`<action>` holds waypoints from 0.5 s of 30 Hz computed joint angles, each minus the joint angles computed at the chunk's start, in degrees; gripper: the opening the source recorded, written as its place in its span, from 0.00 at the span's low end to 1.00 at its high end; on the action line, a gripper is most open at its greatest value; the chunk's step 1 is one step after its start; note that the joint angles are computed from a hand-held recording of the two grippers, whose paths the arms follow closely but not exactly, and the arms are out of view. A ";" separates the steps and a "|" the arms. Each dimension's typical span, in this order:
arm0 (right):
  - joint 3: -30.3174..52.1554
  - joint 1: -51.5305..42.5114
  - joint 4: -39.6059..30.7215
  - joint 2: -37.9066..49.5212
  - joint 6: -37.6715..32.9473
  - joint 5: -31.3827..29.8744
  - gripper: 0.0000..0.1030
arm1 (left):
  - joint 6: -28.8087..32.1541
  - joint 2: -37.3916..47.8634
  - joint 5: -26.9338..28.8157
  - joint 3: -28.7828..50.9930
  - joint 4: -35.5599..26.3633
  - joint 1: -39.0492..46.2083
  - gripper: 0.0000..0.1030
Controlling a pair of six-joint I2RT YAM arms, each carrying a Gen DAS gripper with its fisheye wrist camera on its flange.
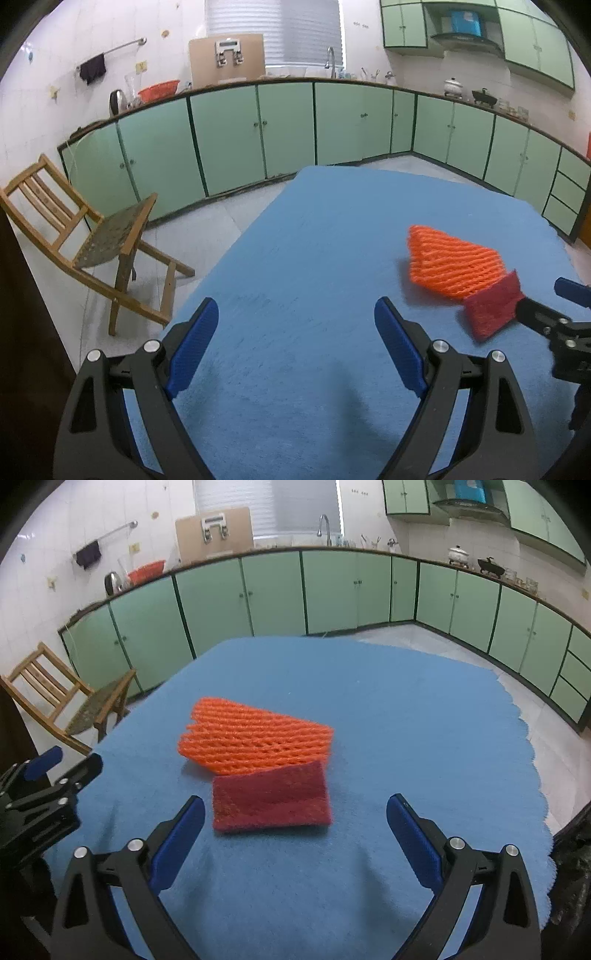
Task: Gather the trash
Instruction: 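Move both tools back over the mat toward the orange net and red cloth, then grasp the dark red cloth with the right gripper and lift it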
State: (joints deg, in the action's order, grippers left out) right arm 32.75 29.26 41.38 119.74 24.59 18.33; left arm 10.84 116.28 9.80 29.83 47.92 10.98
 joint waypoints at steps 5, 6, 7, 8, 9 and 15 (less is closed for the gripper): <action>3.93 -0.50 -3.31 2.40 0.43 -1.01 0.94 | -0.11 1.72 0.39 0.93 0.15 0.43 0.81; 4.94 -0.37 -4.44 2.82 0.22 -0.83 0.94 | -0.23 1.79 0.43 1.18 -0.04 0.38 0.81; 6.09 -0.37 -5.56 3.28 -0.10 -0.97 0.94 | -0.36 1.92 0.44 1.31 -0.01 0.37 0.81; 6.66 -0.28 -6.19 3.67 -0.12 -1.06 0.94 | -0.53 1.98 0.50 1.60 -0.26 0.41 0.81; 6.71 -0.18 -6.42 3.84 0.01 -1.19 0.94 | -0.59 2.26 0.58 1.79 -0.29 0.50 0.81; 9.21 0.04 -9.84 5.54 0.34 -1.84 0.94 | -1.20 3.10 0.81 2.39 -0.66 0.88 0.81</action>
